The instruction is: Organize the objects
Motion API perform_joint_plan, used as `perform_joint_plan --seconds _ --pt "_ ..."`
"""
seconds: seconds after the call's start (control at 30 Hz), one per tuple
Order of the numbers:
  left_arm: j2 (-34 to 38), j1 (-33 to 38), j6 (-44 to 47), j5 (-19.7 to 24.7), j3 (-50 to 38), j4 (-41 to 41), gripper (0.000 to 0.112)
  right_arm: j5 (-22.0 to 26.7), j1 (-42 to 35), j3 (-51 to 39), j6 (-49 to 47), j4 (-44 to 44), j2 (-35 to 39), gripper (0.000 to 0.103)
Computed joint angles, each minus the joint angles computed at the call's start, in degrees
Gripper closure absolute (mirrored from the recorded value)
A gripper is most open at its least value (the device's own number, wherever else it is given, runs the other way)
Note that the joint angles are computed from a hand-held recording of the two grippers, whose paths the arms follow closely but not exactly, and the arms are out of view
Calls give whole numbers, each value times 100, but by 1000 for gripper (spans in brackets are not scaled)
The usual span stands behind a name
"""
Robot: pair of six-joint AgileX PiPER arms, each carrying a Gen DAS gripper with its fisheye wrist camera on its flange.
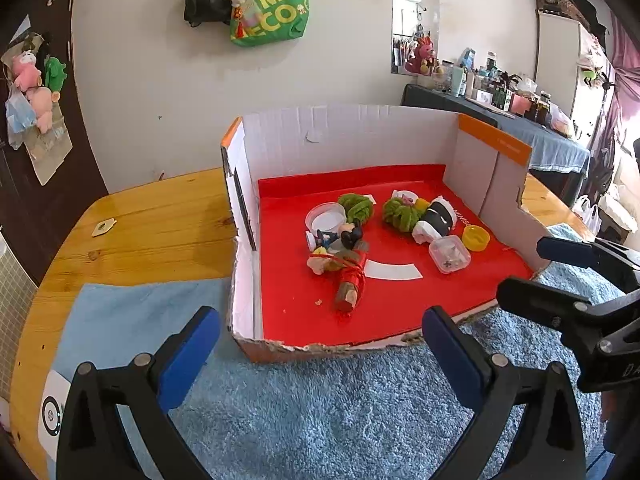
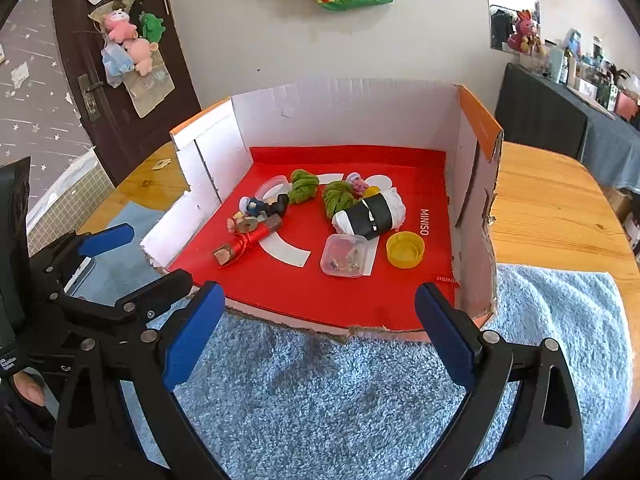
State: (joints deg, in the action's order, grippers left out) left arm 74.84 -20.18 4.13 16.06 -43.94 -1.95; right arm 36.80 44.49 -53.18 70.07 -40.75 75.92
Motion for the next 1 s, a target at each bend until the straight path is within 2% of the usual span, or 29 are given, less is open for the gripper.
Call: perform_joint_plan --seconds 0.43,0.87,1.0 --pt "-313 70 466 76 332 -522 9 326 404 233 673 -433 -249 6" --pt "-353 293 1063 196 589 -1160 9 152 559 678 1175 -430 -311 5" --pt "-300 280 956 204 654 -1063 9 132 595 787 1294 -433 -307 5"
